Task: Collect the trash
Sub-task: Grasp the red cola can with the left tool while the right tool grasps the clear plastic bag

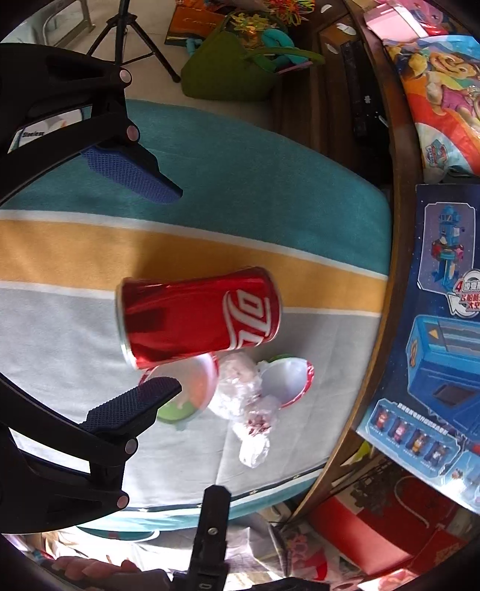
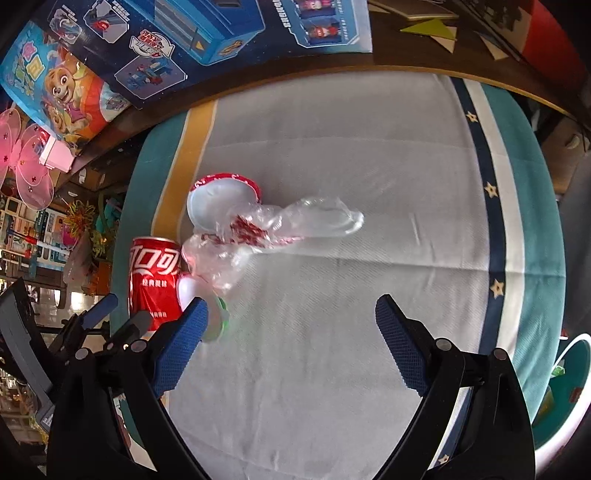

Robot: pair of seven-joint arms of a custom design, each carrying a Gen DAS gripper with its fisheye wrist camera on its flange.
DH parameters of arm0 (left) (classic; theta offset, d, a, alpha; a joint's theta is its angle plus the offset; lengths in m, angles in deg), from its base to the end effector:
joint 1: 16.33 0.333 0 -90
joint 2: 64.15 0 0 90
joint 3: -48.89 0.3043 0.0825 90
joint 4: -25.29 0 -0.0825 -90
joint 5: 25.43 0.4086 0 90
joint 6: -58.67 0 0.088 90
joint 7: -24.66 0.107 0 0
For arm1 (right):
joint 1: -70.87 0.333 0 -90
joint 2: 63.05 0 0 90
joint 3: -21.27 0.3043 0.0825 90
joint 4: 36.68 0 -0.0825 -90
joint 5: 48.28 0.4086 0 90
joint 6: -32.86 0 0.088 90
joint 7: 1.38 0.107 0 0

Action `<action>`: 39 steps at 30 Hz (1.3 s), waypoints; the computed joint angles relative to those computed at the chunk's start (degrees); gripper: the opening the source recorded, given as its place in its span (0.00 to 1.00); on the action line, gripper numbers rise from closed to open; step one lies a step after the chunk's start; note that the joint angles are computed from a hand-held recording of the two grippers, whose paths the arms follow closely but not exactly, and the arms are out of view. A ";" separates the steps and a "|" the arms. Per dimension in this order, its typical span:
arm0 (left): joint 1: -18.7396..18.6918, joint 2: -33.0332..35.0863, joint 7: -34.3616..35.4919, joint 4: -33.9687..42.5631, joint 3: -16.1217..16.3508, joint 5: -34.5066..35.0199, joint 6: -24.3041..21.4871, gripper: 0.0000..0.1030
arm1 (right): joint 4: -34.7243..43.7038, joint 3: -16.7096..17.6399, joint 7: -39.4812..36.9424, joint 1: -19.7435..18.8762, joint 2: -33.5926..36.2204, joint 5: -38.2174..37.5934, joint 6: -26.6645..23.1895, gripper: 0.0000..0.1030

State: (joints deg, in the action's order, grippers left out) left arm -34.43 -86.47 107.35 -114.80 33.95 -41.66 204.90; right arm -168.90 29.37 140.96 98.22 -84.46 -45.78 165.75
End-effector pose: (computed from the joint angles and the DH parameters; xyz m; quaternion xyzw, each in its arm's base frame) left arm 0.4110 -0.2678 0.4697 -0.5911 0.7673 -0.2431 0.0521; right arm 0.4039 0.2938 0.5103 -0.5755 0.7954 -0.0113 0.1898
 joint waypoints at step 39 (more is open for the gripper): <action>-2.42 -5.54 -0.72 -3.68 -0.69 0.09 1.77 0.51 | -10.17 0.65 3.72 -1.47 -10.33 -4.60 5.96 0.21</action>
State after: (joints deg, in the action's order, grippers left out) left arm -36.85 -92.01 106.63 -118.48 33.27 -41.57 206.66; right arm -179.07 30.02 144.68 96.75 -94.78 -50.38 171.72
